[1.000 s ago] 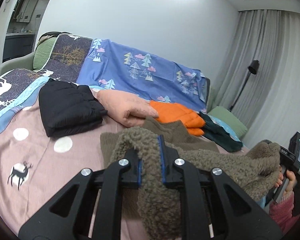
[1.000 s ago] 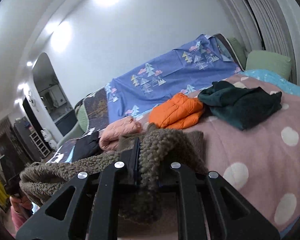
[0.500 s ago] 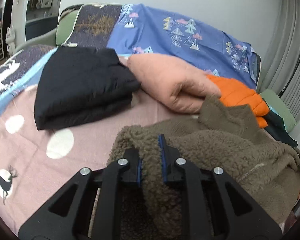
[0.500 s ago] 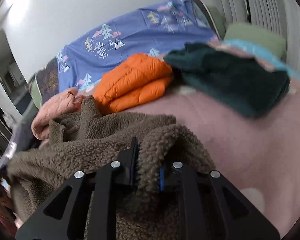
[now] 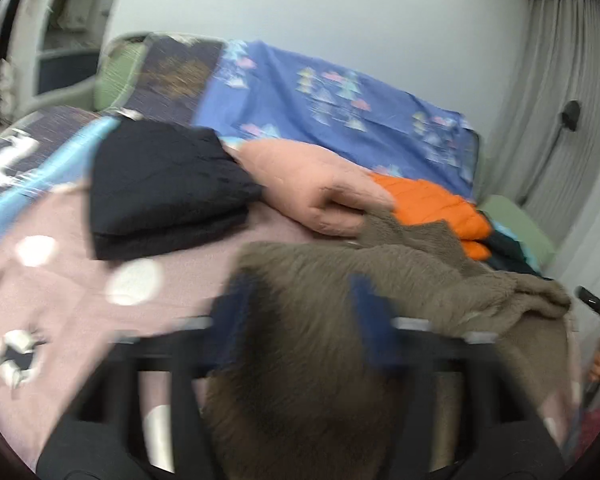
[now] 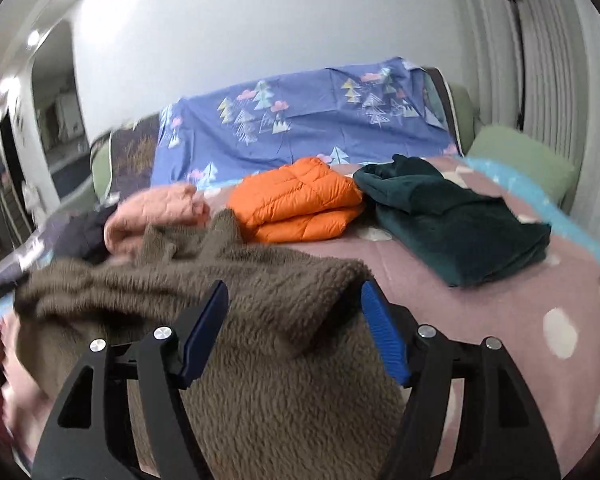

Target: Fold large clothes

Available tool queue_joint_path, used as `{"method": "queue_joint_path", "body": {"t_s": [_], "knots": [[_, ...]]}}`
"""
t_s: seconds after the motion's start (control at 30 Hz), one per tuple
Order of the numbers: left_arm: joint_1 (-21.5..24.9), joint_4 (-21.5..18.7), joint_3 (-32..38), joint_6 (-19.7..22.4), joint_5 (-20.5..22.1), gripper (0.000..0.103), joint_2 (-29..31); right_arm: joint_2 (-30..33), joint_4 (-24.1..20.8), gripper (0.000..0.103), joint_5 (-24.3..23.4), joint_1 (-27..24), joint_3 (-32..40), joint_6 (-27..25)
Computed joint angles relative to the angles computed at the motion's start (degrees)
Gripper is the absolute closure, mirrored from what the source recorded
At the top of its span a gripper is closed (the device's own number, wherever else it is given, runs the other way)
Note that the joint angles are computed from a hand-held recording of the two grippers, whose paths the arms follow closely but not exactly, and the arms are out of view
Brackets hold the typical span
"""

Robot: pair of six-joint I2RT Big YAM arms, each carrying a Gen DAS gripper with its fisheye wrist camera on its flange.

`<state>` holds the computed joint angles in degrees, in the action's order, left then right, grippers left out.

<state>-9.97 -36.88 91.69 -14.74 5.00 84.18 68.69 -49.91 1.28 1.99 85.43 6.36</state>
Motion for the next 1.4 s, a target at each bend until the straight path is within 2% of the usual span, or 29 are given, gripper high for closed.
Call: {"method": "queue_joint_path", "body": {"t_s": [0.03, 0.1, 0.13, 0.17, 0.2, 0.27, 0.3, 0.4, 0.5, 0.6, 0.63, 0.67, 0.7, 0.77, 0.83, 0.87, 0.9, 0.97, 1.0, 1.03, 1.07, 1.1, 1.13, 1.17, 1.2, 1.27, 1.33, 1.4], "knots": [[-0.21, 1.67, -1.76, 1.48, -2.48, 0.023, -1.58, 0.05, -0.79, 0.034, 1.33, 1.01, -0.14, -1.93], [-0.21, 2.14, -3.10, 3.53, -3.93, 0.030, -3.48, 0.43, -1.58, 0.034, 3.94, 3.10, -0.61, -5.52], [-0.16, 2.30, -3.42, 3.89, -3.31, 0.041, -4.07, 0.66, -1.62, 0.034, 4.90, 3.87, -0.93, -6.88], [-0.17, 2.11, -3.50, 4.57, -1.89, 0.045, -4.62, 0.82, -1.56, 0.033, 5.70, 4.43, -1.31, -7.70], [-0.46, 1.69, -3.56, 5.69, -0.70, 0.047, -5.07, 1.60, -1.79, 0.032, 7.26, 5.20, -1.25, -8.42], [-2.15, 0.26, -3.21, 10.58, 0.87, 0.050, -5.38, 2.77, -2.33, 0.031, 8.60, 5.85, -0.89, -8.24], [-3.39, -0.87, -2.69, 13.60, 2.07, 0.050, -5.03, 3.44, -2.43, 0.031, 7.77, 5.96, -0.57, -7.76], [-6.07, -3.74, -0.02, 17.87, 3.73, 0.054, -2.23, 4.77, -1.70, 0.031, 4.63, 5.95, 0.64, -7.90], [-8.09, -7.50, 5.85, 20.33, -0.84, 0.059, 3.26, 6.98, -1.73, 0.032, 5.20, 6.03, 3.00, -8.57], [-8.06, -11.72, 13.93, 17.77, -7.32, 0.059, 9.83, 9.58, -3.33, 0.032, 5.90, 4.40, 6.11, -6.40], [-7.38, -12.57, 16.59, 15.81, -9.25, 0.052, 11.81, 10.15, -3.88, 0.031, 5.47, 3.67, 7.02, -5.46], [-6.89, -12.67, 17.84, 14.33, -11.31, 0.033, 12.74, 10.90, -4.53, 0.031, 4.44, 2.58, 8.15, -4.21], [-6.32, -11.94, 18.65, 13.00, -13.85, 0.027, 13.36, 11.86, -5.54, 0.031, 2.41, 1.08, 9.62, -2.97], [-5.06, -12.28, 20.36, 13.70, -12.26, 0.022, 14.26, 13.97, -7.45, 0.025, -0.91, -0.80, 12.48, -2.90], [-3.89, -15.82, 24.57, 16.13, -8.39, 0.016, 16.80, 16.95, -9.66, 0.020, -3.75, -2.03, 16.10, -5.35], [-3.63, -18.12, 27.67, 17.45, -7.70, 0.014, 18.89, 18.67, -10.90, 0.015, -4.60, -2.43, 18.18, -6.56], [-3.51, -19.87, 30.20, 18.18, -8.16, 0.014, 20.60, 20.53, -12.23, 0.014, -4.73, -2.63, 20.42, -7.41], [-3.39, -26.37, 38.18, 19.41, -8.49, 0.014, 26.06, 24.49, -15.55, 0.014, -5.29, -2.98, 25.12, -8.37], [-3.22, -29.19, 42.24, 19.53, -7.82, 0.014, 28.99, 26.59, -17.74, 0.014, -7.35, -3.34, 27.59, -8.09], [-3.07, -30.29, 43.41, 19.43, -7.14, 0.019, 29.94, 27.45, -19.04, 0.027, -8.70, -3.48, 28.50, -7.61], [-2.72, -30.50, 43.96, 18.96, -5.35, 0.050, 30.66, 28.58, -20.93, 0.075, -8.75, -3.42, 29.85, -5.95], [-2.38, -31.27, 45.10, 18.33, -3.34, 0.069, 31.45, 29.04, -21.80, 0.091, -9.08, -3.53, 30.45, -3.48], [-1.99, -31.84, 45.99, 16.15, -1.66, 0.087, 31.96, 27.98, -19.79, 0.091, -8.46, -3.48, 29.10, -1.49], [-1.77, -29.67, 44.18, 14.17, -1.05, 0.089, 30.90, 26.76, -17.73, 0.092, -7.55, -3.29, 27.63, -0.78], [-1.55, -25.74, 40.60, 12.98, -0.46, 0.089, 28.64, 25.14, -14.93, 0.092, -6.96, -3.28, 26.06, 0.59], [-1.46, -21.80, 37.88, 11.49, -0.39, 0.090, 26.48, 23.45, -11.96, 0.092, -7.71, -3.76, 24.94, 3.87], [-1.43, -19.71, 38.12, 9.81, -0.02, 0.090, 25.80, 23.06, -10.00, 0.092, -6.94, -4.01, 25.70, 6.50], [-1.68, -19.22, 40.83, 9.80, -1.52, 0.089, 27.11, 25.20, -10.75, 0.092, -3.25, -3.44, 28.43, 6.32]]}}
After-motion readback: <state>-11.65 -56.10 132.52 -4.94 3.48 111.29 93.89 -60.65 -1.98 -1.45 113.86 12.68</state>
